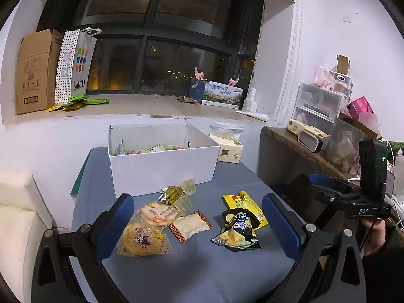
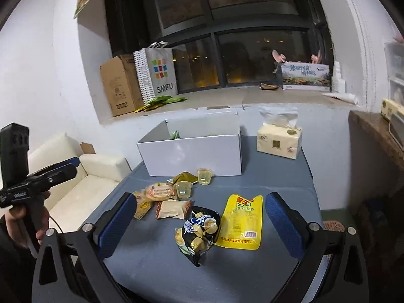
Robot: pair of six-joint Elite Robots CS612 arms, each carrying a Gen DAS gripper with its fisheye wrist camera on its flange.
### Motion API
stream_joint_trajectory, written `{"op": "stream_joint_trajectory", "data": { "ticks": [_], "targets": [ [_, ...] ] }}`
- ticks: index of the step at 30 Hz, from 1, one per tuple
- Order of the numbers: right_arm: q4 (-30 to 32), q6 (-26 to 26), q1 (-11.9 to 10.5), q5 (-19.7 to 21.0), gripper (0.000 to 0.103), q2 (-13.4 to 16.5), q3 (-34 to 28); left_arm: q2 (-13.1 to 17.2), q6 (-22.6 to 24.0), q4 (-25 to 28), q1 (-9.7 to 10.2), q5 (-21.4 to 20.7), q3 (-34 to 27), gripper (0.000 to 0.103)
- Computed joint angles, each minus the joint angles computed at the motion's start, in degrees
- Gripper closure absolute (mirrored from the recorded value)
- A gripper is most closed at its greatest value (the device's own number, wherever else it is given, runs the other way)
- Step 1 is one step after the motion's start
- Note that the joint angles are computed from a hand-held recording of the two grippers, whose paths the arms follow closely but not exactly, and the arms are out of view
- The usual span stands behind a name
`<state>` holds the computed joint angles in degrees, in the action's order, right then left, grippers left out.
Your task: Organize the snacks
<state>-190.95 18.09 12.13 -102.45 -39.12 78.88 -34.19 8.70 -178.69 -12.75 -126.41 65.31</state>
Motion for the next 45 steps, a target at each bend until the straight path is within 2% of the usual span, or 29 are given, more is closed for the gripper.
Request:
{"op": "stream_joint_trajectory", "data": {
  "ticks": [15,27,33,38,45],
  "targets": [
    [1.8,-0.4,0.0,1.2,0.000,0.9,-1.4,0.8,-4.4,-1.9,1.28,3.0,-0.7,0.000],
    [4.5,-2.5,0.4,1.7,0.000,1.4,-2.4,0.5,-3.4,-2.4,1.09,3.2,0.0,0.000],
    [10.0,-4.2,0.6,2.9,0.000,2.3,-4.5,0.6,-3.0,-1.7,1.08,2.9,-0.1,0.000],
    [14.0,-3.4,0.3,4.6,0.000,2.9,-5.8,0.4,-2.6,-1.9,1.08,3.0,0.3,0.000],
    [14.9,-0.3,-0.6,7.5,0.000,2.9,-5.4,0.2,-2.6,-2.6,1.21,2.8,0.6,0.000]
  ]
}}
